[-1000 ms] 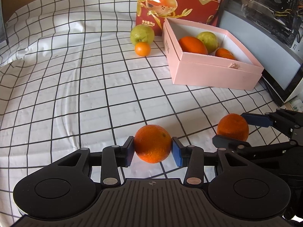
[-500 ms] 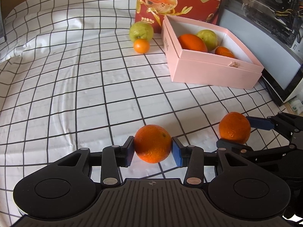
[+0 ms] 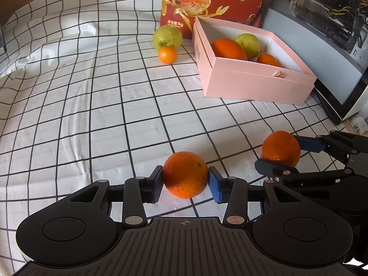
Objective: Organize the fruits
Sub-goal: 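Grasp the mandarin with the right tool and lift it, then lower both mandarins into the pink box and open both tools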
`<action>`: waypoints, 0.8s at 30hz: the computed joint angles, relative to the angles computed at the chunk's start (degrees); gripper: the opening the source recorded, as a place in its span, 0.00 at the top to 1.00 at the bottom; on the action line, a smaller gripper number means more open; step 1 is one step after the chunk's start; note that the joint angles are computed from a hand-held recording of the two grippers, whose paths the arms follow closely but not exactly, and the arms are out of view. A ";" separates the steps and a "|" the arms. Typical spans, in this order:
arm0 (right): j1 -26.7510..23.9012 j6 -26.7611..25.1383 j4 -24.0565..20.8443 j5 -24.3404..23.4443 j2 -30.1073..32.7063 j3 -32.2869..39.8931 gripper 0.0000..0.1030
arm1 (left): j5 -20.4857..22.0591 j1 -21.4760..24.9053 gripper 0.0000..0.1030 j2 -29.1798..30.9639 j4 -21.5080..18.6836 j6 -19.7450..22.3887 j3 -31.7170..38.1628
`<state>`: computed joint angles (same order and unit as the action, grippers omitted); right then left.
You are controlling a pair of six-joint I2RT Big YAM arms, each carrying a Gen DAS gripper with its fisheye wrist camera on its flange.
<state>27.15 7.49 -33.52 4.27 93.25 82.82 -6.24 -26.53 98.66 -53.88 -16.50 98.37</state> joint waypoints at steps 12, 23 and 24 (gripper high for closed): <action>-0.11 -1.76 -0.01 -0.87 0.14 0.66 0.53 | -0.89 -0.48 0.55 0.30 -0.41 -0.37 0.83; -2.60 -2.85 1.28 1.80 -0.41 3.50 0.53 | 4.83 1.64 0.55 4.94 3.81 0.33 11.21; -2.98 -3.30 1.88 2.50 -0.30 4.72 0.53 | 4.93 1.77 0.55 6.32 4.21 1.16 14.24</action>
<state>24.17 4.19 -31.64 6.77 92.96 87.54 -1.31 -24.76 104.98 -49.66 -15.34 112.61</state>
